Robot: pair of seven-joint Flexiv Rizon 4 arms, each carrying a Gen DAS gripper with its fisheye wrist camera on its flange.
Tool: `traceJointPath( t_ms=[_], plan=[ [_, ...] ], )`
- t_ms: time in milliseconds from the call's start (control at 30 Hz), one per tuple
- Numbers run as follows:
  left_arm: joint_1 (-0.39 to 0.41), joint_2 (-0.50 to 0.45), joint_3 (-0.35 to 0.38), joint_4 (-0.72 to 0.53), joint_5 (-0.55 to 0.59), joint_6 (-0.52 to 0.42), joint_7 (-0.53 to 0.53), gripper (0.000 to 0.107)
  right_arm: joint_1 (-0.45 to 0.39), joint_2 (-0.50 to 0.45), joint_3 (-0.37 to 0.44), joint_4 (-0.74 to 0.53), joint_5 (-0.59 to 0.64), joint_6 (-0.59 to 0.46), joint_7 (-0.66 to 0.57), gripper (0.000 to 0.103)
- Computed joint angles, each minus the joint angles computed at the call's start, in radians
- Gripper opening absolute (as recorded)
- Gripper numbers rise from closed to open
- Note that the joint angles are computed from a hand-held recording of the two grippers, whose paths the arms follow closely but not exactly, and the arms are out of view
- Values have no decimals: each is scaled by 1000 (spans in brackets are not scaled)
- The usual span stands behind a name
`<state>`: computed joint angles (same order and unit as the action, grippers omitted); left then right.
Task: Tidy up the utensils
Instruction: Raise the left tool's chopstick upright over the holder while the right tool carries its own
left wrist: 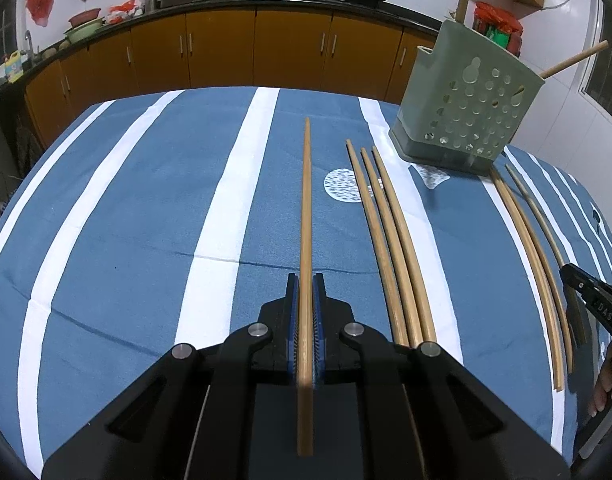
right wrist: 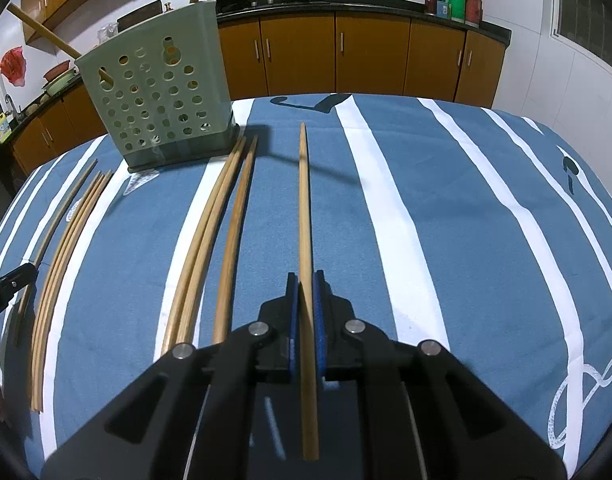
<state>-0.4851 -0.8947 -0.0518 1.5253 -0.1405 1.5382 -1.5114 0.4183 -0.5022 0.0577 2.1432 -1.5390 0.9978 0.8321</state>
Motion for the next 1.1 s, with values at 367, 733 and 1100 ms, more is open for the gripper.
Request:
traceJointPath(
  t_ms=[367,733,1100],
  plan=[
    [11,-1,-17,3,-5,5,4,8,-5,-4,0,-2,-13,6,11,10],
    [12,-1,-17,4,-6,7,6,9,-7,-4,1,-3,-18,8,15,10],
    [-53,15,70,17,29,-2,-23,8,-4,0,1,2,-26,13,28,9]
  ],
)
